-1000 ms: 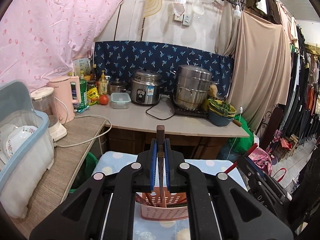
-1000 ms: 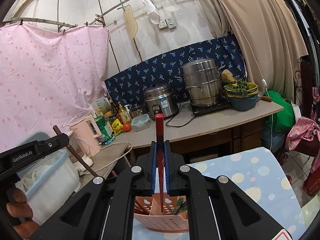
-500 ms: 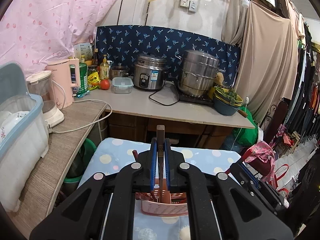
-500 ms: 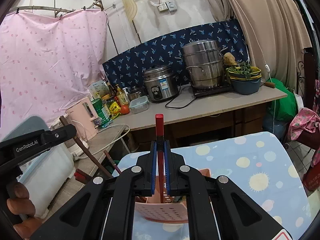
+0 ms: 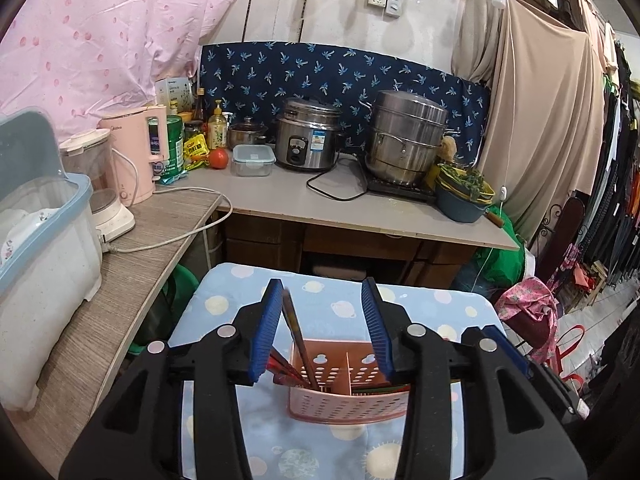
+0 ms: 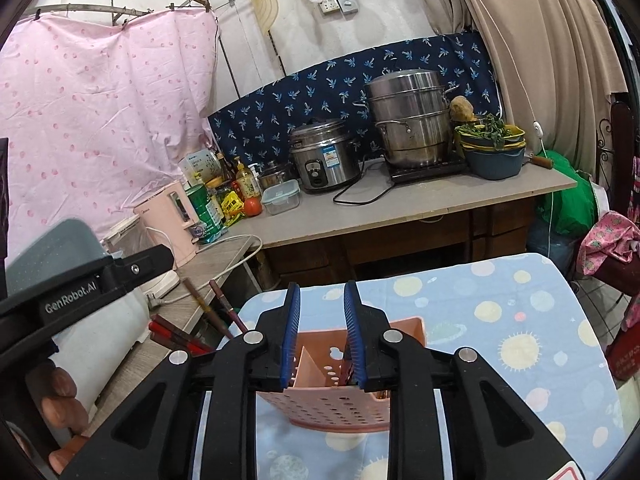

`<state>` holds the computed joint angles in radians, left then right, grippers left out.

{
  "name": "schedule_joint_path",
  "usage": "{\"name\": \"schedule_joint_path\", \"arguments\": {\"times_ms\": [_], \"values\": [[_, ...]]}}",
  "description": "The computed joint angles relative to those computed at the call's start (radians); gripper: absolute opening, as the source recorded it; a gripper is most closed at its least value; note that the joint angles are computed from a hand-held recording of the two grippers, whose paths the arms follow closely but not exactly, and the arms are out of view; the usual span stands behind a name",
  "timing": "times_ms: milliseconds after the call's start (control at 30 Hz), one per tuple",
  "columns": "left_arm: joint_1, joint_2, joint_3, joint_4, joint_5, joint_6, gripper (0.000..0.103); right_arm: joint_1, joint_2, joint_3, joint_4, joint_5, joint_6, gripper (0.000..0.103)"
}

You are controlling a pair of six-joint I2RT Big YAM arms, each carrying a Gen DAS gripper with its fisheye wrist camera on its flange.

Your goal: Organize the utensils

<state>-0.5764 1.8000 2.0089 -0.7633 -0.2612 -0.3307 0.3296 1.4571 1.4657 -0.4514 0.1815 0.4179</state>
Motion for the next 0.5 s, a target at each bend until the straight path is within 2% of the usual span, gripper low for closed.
{"name": "schedule_joint_path", "arguments": {"times_ms": [100,200,367,500], "values": [[-0.01,-0.006,-0.008,-0.011,-0.025,0.013,0.042,0.01,-0.019,-0.018,-0.001,0.01,-0.002,0.032],[-0.023,-0.02,-0.032,-0.009,-0.062,0.03,0.053,0.027,-0.038,-0.031,-0.021,0.043,-0.01,0.039],[-0.037,-0.05,-0.082,-0.024,-0.088,0.035,0.054,0.049,-0.072,-0.055,-0.069,0.08,-0.015,0.047],[-0.049,-0.077,-0.129,-0.036,-0.101,0.03,0.057,0.06,-0.102,-0.085,-0.1,0.088,-0.003,0.049]]}}
